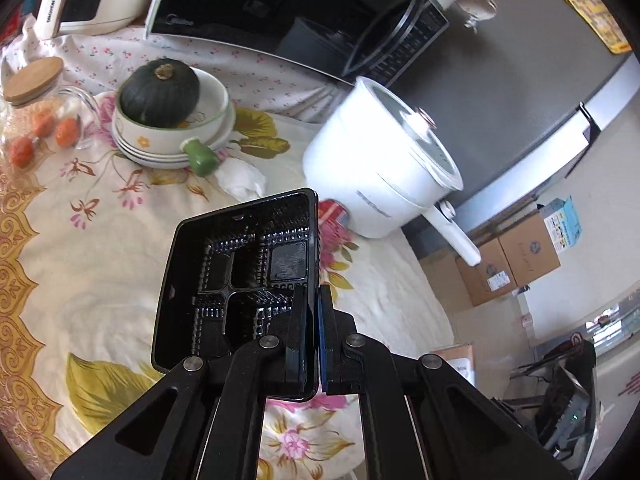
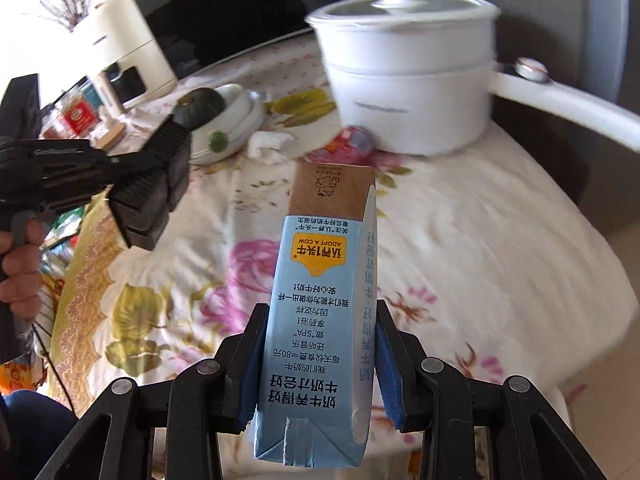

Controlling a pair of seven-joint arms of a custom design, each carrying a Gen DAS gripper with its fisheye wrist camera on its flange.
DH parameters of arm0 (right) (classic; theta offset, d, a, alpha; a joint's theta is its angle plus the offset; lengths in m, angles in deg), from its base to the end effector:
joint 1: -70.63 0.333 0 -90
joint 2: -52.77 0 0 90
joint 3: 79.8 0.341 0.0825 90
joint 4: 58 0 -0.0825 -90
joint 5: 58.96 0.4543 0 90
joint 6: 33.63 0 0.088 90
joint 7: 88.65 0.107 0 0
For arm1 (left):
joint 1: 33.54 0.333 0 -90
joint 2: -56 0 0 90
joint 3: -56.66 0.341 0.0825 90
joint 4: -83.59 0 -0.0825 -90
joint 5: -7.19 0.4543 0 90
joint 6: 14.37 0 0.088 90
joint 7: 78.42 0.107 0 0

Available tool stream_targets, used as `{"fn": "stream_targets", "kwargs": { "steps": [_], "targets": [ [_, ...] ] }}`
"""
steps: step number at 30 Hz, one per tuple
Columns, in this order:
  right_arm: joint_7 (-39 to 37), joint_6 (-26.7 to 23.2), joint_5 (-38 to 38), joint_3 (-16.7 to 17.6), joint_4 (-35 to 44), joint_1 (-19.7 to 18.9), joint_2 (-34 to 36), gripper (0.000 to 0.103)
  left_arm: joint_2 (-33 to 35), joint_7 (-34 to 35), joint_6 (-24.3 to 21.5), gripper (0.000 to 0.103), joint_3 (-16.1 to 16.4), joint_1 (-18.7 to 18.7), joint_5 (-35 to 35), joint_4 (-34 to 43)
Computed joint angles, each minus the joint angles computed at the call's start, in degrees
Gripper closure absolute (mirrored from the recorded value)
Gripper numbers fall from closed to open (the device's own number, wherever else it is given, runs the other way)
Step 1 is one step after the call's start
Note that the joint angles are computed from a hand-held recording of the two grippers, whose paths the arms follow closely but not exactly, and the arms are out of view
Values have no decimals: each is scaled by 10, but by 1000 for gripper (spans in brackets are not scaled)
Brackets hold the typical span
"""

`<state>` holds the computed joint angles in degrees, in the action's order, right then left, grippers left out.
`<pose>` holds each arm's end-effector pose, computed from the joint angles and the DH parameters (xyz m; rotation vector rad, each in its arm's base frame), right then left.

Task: Collect trash
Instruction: 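Carry tray and carton over the white bin and open both tools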

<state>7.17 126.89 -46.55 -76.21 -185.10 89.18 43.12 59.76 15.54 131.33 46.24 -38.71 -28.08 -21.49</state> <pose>0.5611 0.2190 0.5276 -1.7961 1.6051 -0.3417 0.6721 -0.1770 0.5649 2.1094 -1.9790 1.2208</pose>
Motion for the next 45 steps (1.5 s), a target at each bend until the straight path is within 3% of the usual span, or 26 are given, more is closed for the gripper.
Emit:
{"fn": "stream_targets", "kwargs": {
  "steps": [2,8,18,29,38,45],
  "targets": [
    [42,-24,-22,0,-25,-19,-23,60,-13,31,-4,99,-12,-10,-17,-11],
    [64,-11,-40,-14,-90,-37,-97,60,-41,116,36,99,-35,-66,-9,-46],
    [101,-22,-80,-9,-144,-71,-161,60,-26,229,-12,99,-54,-120,-76,-41],
    [142,-106,-101,-22,-152,-103,-175,59,23,218,-81,98,-79,-153,33,-26],
    [140,-118,-118,-13,-141,-102,-161,59,29,236,-112,98,-85,-158,52,-28],
    [136,-132,-124,-14,-132,-96,-148,60,44,203,-130,94,-88,-170,99,-15]
  ]
}}
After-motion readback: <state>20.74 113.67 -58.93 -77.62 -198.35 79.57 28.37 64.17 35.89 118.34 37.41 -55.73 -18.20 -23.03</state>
